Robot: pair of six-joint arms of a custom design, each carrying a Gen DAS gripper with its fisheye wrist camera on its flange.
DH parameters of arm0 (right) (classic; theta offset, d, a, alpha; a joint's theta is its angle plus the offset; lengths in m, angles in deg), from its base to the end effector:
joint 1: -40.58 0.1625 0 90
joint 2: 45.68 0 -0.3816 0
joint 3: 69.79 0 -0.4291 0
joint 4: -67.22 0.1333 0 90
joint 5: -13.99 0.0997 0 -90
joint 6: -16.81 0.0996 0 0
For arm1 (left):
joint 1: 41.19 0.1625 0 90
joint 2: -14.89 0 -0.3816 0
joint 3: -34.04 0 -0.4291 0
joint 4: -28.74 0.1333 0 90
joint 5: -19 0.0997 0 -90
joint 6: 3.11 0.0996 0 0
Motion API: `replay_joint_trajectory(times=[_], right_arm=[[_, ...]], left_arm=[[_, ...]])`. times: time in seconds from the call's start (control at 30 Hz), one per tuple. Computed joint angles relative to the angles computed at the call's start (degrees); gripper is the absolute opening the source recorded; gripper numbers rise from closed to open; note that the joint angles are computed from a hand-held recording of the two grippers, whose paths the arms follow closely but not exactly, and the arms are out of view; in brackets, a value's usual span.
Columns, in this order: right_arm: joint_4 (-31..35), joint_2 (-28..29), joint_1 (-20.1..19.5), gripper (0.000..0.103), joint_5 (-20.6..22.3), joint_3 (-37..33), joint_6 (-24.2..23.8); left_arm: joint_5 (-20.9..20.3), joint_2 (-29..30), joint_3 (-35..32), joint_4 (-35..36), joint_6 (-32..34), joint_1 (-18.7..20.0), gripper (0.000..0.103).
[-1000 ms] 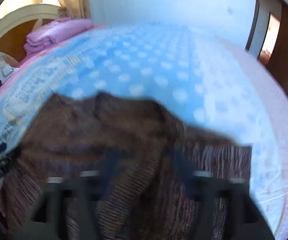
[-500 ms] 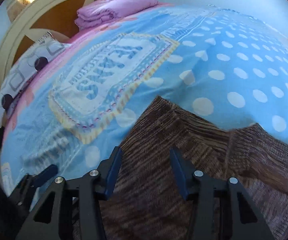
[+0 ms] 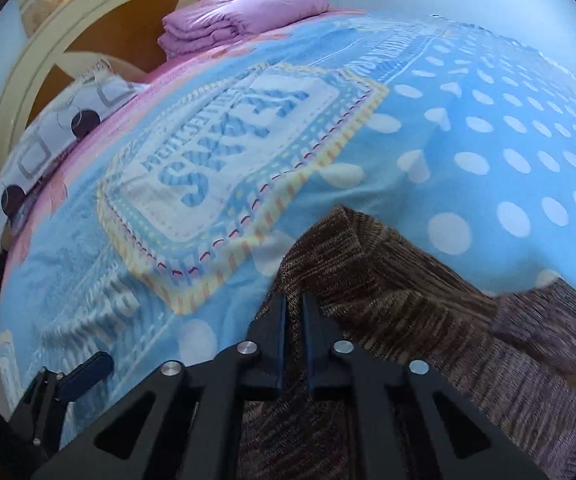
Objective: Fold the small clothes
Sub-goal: 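Move the right tool to the sweater hem while the left tool hovers nearby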
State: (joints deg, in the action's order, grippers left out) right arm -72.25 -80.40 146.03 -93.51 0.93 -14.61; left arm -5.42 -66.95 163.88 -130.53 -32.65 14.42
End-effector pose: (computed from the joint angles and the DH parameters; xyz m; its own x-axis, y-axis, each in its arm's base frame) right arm 0.3074 -0.7242 0.0585 -0.6653 -0.6478 0.3710 -0.7100 0.7027 -0.0463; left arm -0.0688 -0.4971 0.2191 -0.7186 -0.4131 -0.5594 0.1977 0.6498 -0.7340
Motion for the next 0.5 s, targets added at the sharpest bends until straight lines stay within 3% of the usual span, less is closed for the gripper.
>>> replay_joint_trajectory(times=[0.03, 0.13, 0.2, 0.27, 0.37, 0.43, 0.5], right_arm=[[-0.5, -2.1, -0.3, 0.059, 1.5, 2.2, -0.7], [-4.8, -10.6, -1.3, 0.059, 3.3, 11.6, -4.8], [-6.9, -15.5, -2.2, 0.059, 3.9, 16.8, -6.7], [-9.3, -19.9, -3.6, 0.059, 1.6, 21.8, -6.4], [-6.5, -22.9, -5.8, 0.059, -1.9, 25.1, -5.1], [-11.5, -26.0, -7.1, 0.058, -1.4, 30.4, -10.4], [-13.4, -28.0, -6.8, 0.058, -1.8, 32.7, -11.0]], left_arm=[[0.3, -0.2, 0.4, -1.1, 0.1, -0.2, 0.094], [0.3, -0.9, 3.3, -12.9, 5.0, -0.9, 0.094], [-1.8, -1.3, 4.0, -17.0, 7.5, -0.8, 0.101], [-2.0, -1.0, 2.7, -12.4, 6.0, -0.3, 0.103], [-0.3, -0.3, -0.5, 2.5, -1.0, 0.3, 0.103], [2.1, 0.3, -2.2, 12.0, -5.9, -0.1, 0.103], [2.8, -0.2, -2.1, 15.6, -8.1, -0.5, 0.103]])
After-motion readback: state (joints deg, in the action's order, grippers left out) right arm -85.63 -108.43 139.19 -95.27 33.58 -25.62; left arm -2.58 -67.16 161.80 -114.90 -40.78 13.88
